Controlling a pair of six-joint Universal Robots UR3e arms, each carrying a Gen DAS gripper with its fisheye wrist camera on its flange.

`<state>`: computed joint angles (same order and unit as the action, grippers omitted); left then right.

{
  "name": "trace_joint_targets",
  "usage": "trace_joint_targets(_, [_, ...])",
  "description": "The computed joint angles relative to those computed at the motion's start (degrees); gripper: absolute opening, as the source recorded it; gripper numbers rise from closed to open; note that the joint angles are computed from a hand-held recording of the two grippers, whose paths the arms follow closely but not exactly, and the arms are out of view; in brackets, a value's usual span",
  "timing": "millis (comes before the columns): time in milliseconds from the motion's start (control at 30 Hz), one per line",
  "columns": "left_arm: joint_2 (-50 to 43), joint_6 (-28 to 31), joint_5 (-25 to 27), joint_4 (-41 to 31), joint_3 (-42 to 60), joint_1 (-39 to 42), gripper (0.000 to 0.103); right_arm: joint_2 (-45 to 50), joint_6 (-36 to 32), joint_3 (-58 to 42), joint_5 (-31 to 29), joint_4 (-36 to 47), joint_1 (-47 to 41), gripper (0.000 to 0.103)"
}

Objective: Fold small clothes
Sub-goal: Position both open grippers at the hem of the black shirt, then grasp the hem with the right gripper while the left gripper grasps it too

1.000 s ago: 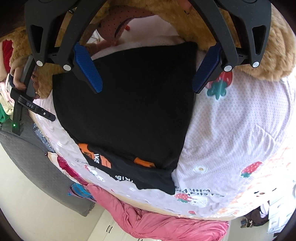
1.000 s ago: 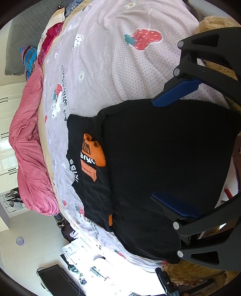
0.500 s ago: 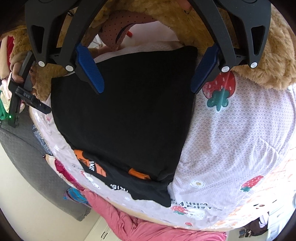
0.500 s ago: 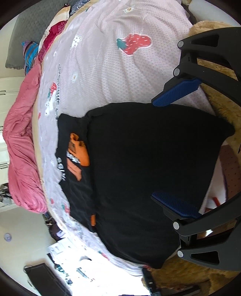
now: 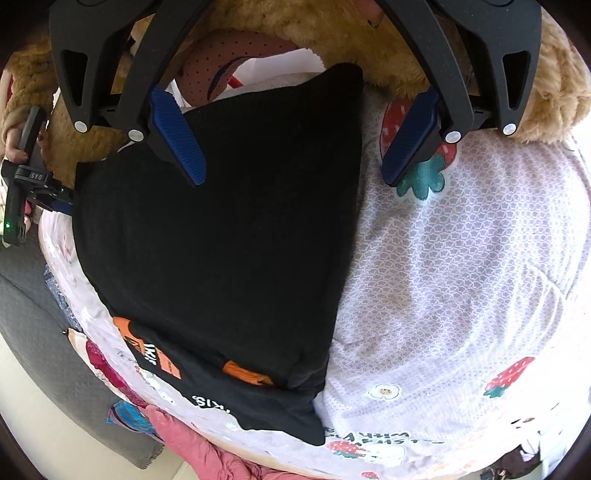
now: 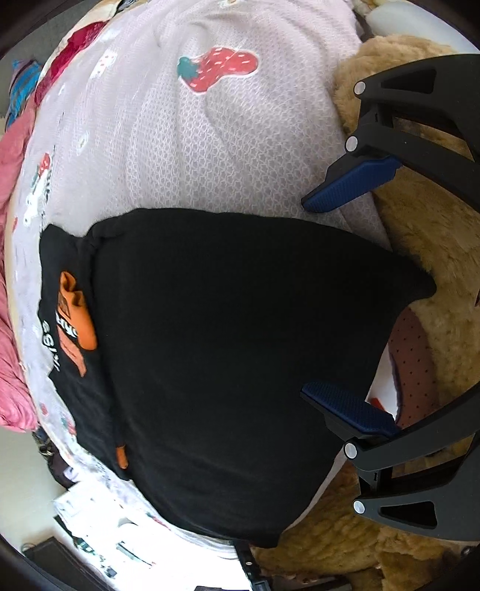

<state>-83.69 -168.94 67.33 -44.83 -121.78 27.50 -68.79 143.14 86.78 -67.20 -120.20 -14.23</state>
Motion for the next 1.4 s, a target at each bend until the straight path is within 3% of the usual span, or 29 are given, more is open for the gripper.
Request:
trace_joint_targets(167, [-1.4,0.1,0.1,-0.2,1.0,-0.4,0.092,1.5,-2.9,-2.8,0.4,3.9,-0.2,0.092])
trace_joint_targets(233, [-2.0,0.2,-0.3,-0.6,1.5,-0.3,0.092,0.6,-5.0,-2.4,1.2,5.8,-0.8,0.085])
trace_joint_targets(300, [-2.4,0.3,-1.0,-0.9,1.7,0.2,0.092,-0.6,-7.1,-0.8,1.5,6.3,-1.5,0.065])
trace_joint_targets(367, [-2.5,0.3,-1.4,-1.0,1.7,0.5,0.092,-1.1,-9.2,-0.5,2.3,9.2,-2.3,0.057])
trace_joint_targets(467, [-2.7,0.3,-1.4,-1.2,2.0,0.6,0.092,-3.4,-11.1,2.7,2.2,7.2,-2.6,0.028])
trace_joint_targets(500, [-2.8,0.4,-1.4,-1.2,2.0,0.6,0.092,-4.0,-11.5,3.1,3.6,7.8,-3.3,0.016])
trace_joint_targets(533, [-2.7,0.5,-1.5,-1.3,2.0,0.7,0.092,-4.6,-13.1,3.0,6.9,9.9,-4.9,0.011])
trace_joint_targets(700, [-2.0,2.3,-2.9,-3.7,2.1,0.9,0.092,-7.6,-20.2,0.8,21.9,20.3,-10.5,0.009])
trace_joint_targets(933, [0.2,7.0,-3.8,-10.1,2.6,0.9,0.085,-6.1,-16.5,-5.9,32.9,20.5,-12.5,0.008])
trace_joint_targets(1000, [-0.1,7.8,-5.4,-11.8,3.0,1.9,0.075,-4.9,-15.0,-7.6,34.7,19.8,-13.2,0.008])
trace_joint_targets(1033, [-0.4,8.2,-6.9,-12.9,3.1,2.9,0.064,-4.2,-13.1,-8.1,35.5,17.9,-13.2,0.008])
trace_joint_targets(1133, [-1.4,7.7,-7.6,-13.7,3.4,4.3,0.045,-1.1,-8.8,-11.6,37.6,15.7,-12.9,0.008])
trace_joint_targets(1200, [-1.0,8.0,-8.2,-14.0,3.3,4.7,0.038,-0.3,-6.9,-12.0,37.6,13.6,-12.7,0.008])
trace_joint_targets(1267, [-0.3,8.5,-9.4,-14.2,2.7,5.4,0.016,0.4,-5.5,-12.2,38.0,11.9,-12.3,0.008])
trace_joint_targets(1400, [1.4,9.9,-13.1,-15.6,2.1,7.7,0.008,1.7,-1.8,-12.3,38.3,7.0,-11.4,0.008])
